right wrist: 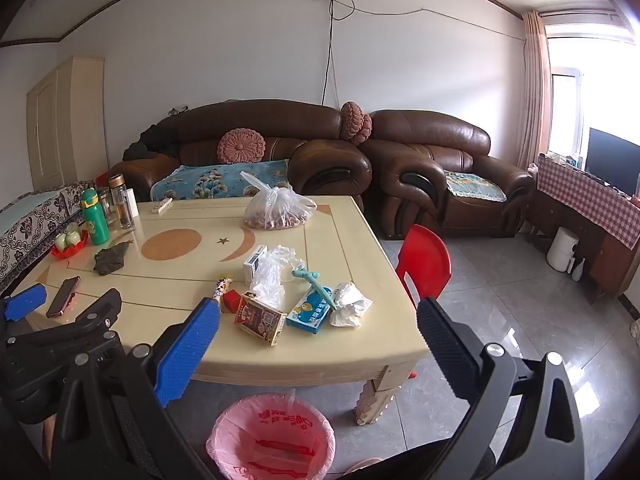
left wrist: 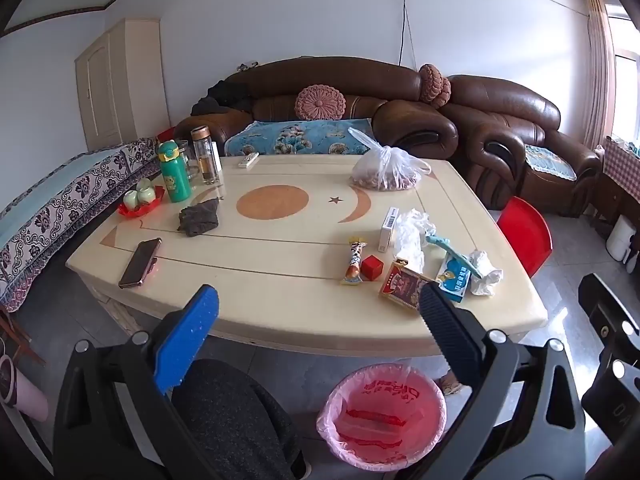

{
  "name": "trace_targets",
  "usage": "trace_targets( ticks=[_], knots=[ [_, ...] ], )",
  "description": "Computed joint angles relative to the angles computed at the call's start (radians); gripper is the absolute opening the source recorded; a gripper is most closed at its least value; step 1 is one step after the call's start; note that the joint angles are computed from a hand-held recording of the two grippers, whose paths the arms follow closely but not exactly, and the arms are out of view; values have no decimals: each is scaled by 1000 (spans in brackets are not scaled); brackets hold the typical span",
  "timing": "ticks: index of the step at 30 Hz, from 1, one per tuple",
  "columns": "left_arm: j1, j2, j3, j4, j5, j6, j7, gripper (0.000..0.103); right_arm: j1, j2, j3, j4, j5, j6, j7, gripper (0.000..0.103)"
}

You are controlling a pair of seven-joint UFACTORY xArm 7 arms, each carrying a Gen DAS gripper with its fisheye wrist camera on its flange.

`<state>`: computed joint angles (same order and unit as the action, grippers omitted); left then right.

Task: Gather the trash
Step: 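Move both tools toward the table over the scattered items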

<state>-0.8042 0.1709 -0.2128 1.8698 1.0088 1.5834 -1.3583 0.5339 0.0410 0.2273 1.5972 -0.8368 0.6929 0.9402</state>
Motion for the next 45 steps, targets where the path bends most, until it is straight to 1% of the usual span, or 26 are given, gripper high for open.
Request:
trace_targets(
  ticks=[4, 5, 7, 13, 14, 15, 18, 20, 25, 28, 35, 38, 45],
  knots=[
    [-11, 31, 7, 45, 0, 15, 31, 98, 1, 1, 0, 0, -1, 0, 0, 97],
    [-18, 16, 10, 28, 8, 13, 17, 98, 1, 2, 0, 0, 0, -1, -1, 97],
    [-25, 37, 10, 51, 14, 31, 24, 98, 2, 3, -1, 0, -4, 0, 1, 97],
    [-37, 36, 24, 51, 23, 23, 42, 98, 4, 4, -1, 6, -3, 5, 1, 97],
    [-34, 13, 23, 6, 27, 7, 26, 98, 5, 4, -1, 6, -5, 7, 4, 97],
    [-33, 12, 19, 3, 33, 7, 25, 98, 5, 4, -1, 6, -4, 5, 4, 97],
    [-25, 19, 12, 14, 28, 11, 39, 98, 0, 11, -7, 0, -2, -13, 4, 97],
    [-23, 21, 12, 15, 23, 12, 48, 98, 3, 13, -7, 3, -4, -7, 7, 97],
    [-12, 25, 21, 22, 12, 3, 67, 98, 3, 5, -10, -12, -39, -10, 32, 97],
    [-5, 21, 25, 13, 14, 0, 64, 98, 0, 32, -17, 13, -21, -17, 7, 97],
    [38, 15, 27, -9, -30, -33, 77, 98, 10, 78, -42, 44, 27, -16, -43, 97],
    [50, 12, 30, -18, -39, -42, 80, 98, 22, 103, -54, 73, 24, -2, -50, 97],
    [67, 10, 28, -21, -47, -44, 79, 98, 35, 120, -75, 83, 57, -13, -72, 97]
  ],
)
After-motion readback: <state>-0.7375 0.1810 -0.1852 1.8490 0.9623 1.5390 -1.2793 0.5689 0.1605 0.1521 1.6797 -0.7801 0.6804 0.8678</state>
